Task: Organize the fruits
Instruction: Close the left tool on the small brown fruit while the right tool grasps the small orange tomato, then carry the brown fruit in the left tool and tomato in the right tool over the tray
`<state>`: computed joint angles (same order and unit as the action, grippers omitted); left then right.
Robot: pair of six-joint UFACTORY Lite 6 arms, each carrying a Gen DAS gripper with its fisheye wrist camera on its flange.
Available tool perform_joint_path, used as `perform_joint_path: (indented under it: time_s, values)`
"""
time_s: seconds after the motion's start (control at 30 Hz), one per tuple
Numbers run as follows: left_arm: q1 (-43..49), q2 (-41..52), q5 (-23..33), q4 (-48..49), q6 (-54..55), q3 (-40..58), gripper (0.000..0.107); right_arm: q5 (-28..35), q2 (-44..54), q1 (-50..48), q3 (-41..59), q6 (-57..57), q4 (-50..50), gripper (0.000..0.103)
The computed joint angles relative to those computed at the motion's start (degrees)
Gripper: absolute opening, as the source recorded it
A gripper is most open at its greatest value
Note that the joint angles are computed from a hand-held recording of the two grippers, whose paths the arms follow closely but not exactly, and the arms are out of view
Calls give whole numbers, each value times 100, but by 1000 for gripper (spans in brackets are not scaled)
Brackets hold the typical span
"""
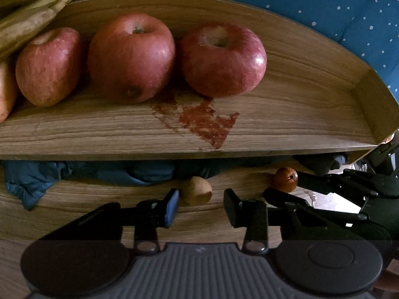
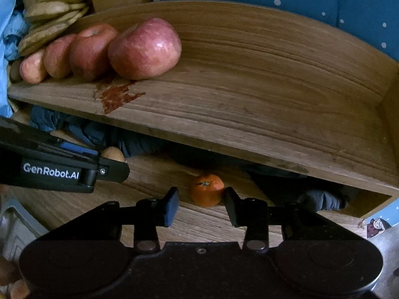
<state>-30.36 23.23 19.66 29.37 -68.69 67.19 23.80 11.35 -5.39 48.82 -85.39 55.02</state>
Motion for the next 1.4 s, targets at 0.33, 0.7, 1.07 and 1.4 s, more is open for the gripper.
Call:
perform_joint_path:
  time_s: [0.33,0.7,1.07,1.4]
  values:
    - [93,-69,-32,-134,143,-66,32,4,-92,-32,-110,-233,141,34]
    - [28,-241,-142,24,8,-322,31,116,-131,-64,-157,-362,171,31]
    - [-307,-738,-231,-99,94,-870,31,293,-664,-186,-600,-309,58,31]
    - [-652,-1339,-204,-242,228,-1279,31,482,-2013,-330,-1598,131,-235,31]
